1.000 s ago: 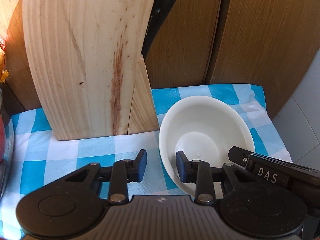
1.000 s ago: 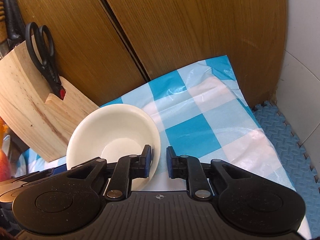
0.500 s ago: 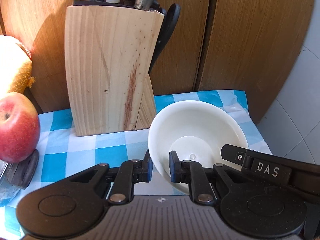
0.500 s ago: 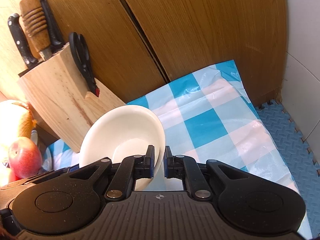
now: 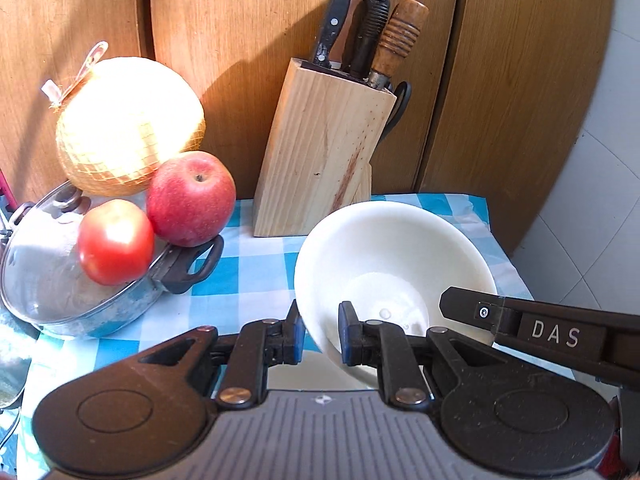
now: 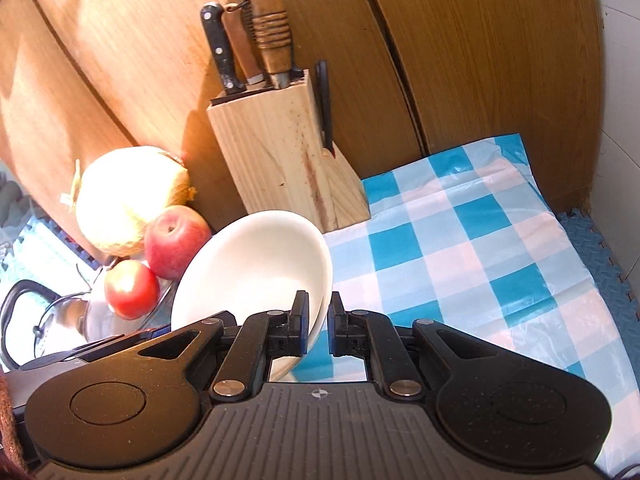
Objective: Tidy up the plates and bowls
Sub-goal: 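Close the right gripper on the cream bowl rim and lift it, then lower the small bowl into the nested cream bowls and open the right gripper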
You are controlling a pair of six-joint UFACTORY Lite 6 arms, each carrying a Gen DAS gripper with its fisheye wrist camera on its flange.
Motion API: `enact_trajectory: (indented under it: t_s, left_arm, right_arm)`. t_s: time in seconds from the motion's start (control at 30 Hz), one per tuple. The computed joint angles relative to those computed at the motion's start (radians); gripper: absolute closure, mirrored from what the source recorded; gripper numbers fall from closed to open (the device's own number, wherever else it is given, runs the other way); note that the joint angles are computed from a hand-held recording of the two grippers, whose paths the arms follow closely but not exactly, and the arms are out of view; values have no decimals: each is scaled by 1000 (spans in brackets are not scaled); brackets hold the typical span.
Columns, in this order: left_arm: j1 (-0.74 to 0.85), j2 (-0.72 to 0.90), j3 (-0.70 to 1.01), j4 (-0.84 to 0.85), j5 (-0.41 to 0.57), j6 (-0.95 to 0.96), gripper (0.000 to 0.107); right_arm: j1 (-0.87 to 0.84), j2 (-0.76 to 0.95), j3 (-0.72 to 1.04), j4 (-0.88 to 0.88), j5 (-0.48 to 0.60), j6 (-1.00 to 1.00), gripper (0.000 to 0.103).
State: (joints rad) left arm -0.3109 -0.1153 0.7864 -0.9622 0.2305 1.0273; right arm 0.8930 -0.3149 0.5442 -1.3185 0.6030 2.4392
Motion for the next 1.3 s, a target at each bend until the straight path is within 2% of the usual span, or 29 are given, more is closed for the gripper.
enact_trajectory:
  t_s: [0.17,0.4,0.5,0.63,0.83,1.07,1.13,1.2,1.3]
  left_arm:
    - [90,-188,-145,9,66,42,95]
    - [184,-342,-316,-52,121,148,94]
    - [253,-345,-346,-79,174,197,95]
    - [305,-342,-375,-92,196,236,95]
    - [333,-281,-368,-195,197,355,95]
    - [274,-172,-325,-311,135,447,94]
    - [267,-144,-310,-328,122,454,93]
    - [265,-134,-308,-358,104,484,93]
    - [278,-133,-312,-391,99,532,93]
  right_arm:
    - [165,48,47,59,95,41,89]
    - [294,129,80,118,138,82,89]
    - [316,169,94,132,128,93,89]
    - [323,245,126,145,88,91,88]
    - [305,310,165,127,79,88,87]
    - [271,362,189,107,101,57,86]
    - [264,383,204,117,116,25,74]
    - [268,387,209,122,150,9,67]
    - [275,355,187,115,182,12,64]
